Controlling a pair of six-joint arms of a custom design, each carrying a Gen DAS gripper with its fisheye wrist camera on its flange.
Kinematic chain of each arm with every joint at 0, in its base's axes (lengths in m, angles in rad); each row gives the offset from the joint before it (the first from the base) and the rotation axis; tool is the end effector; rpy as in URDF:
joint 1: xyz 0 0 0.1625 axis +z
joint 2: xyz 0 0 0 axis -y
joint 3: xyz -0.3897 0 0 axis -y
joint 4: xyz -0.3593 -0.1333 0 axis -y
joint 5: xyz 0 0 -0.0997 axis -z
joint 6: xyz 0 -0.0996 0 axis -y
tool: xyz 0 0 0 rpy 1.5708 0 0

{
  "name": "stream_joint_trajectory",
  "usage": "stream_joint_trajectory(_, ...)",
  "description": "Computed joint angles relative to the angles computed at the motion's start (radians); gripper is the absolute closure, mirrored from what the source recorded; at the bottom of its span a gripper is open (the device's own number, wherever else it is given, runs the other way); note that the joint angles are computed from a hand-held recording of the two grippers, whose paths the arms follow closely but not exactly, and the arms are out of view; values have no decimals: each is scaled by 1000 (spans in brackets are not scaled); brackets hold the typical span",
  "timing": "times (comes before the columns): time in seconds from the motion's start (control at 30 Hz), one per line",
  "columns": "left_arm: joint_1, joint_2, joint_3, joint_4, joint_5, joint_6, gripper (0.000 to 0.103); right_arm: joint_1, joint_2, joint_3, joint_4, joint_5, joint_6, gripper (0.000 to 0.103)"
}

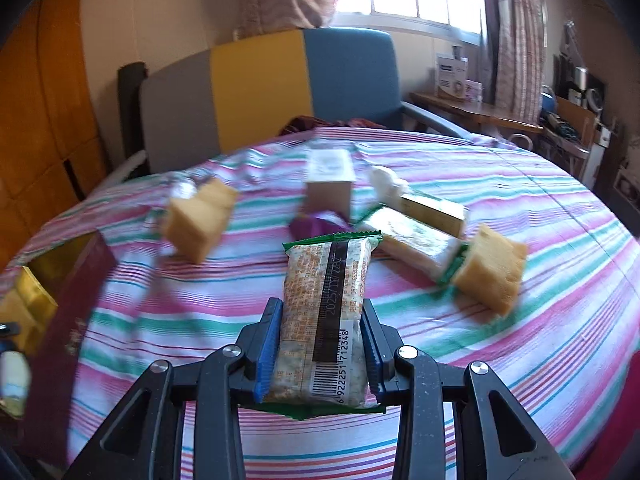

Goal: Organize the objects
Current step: 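Drop the sponge into the gold tray with the left tool while the right tool drops the granola bar there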

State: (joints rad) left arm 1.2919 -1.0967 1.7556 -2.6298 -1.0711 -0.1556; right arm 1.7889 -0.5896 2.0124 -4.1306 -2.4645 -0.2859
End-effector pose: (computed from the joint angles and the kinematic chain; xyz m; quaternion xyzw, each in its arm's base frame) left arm 0.0122 -0.6150 0.2476 0.0095 0.9508 -0.2403 0.1951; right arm 0.1572 -0.4521 0.0880 -0.0358 -0.7940 0.4729 0.3804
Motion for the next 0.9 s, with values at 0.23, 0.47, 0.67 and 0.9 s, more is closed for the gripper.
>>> stream_joint_trajectory(0.23, -43, -69, 94, -175, 27, 38, 58, 96, 31, -79, 118, 96, 0, 65)
stream_joint_trajectory(0.47, -87, -122, 203, -291, 80, 76, 58, 158, 84, -240, 475, 247, 79, 65)
stream_joint_trajectory(0.67, -96, -150, 248, -296, 113, 59, 58, 177, 186, -446, 782, 325, 126, 65)
stream_joint_trajectory(0.9, -84, -167, 259, -326, 121, 44, 58, 156, 300, -672, 1057, 325, 267, 65)
